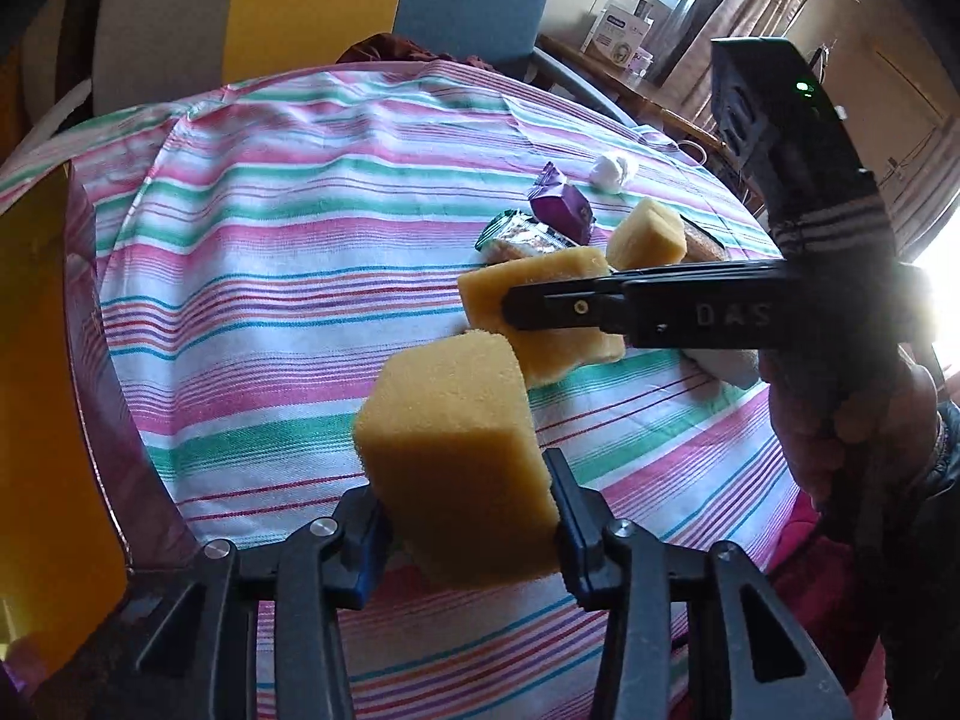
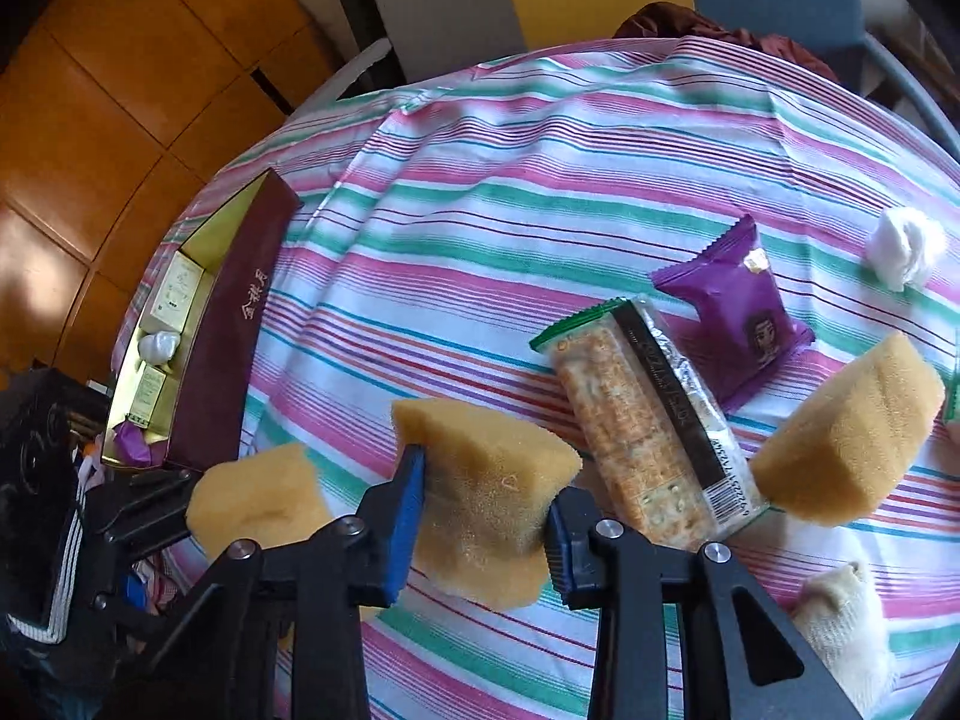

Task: Organize objects
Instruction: 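Grasp a yellow sponge with the left gripper while the right grasps another sponge, then carry the yellow sponge to the gold tray and release it with the left gripper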

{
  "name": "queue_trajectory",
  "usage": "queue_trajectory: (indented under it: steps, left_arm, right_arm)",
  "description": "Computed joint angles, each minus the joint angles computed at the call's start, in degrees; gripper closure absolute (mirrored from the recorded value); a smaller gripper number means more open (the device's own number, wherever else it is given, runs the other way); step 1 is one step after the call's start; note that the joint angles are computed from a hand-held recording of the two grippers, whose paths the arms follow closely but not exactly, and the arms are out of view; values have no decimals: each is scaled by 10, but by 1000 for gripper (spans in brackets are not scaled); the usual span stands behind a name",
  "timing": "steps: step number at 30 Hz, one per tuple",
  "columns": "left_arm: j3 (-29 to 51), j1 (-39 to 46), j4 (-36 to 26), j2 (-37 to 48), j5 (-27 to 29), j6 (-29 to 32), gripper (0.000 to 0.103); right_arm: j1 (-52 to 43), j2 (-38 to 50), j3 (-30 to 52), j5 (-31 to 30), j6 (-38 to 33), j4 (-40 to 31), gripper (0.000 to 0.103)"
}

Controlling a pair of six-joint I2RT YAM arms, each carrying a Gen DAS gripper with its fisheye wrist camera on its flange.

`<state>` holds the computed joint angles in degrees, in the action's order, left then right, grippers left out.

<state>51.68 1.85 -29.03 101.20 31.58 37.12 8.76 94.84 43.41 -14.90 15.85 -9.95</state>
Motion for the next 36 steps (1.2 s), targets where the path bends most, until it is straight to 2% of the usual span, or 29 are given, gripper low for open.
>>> queue_trajectory:
  steps: [19, 31, 36]
  left_arm:
    - [-78, 7, 74, -79, -32, -1, 59]
    - [-81, 51, 55, -164, -4, 3, 59]
    - [-59, 84, 35, -170, 10, 10, 59]
  right_arm:
    - [17, 11, 9, 30, 6, 0, 67]
    - [25, 10, 6, 51, 4, 7, 67]
    - [31, 13, 6, 62, 6, 12, 67]
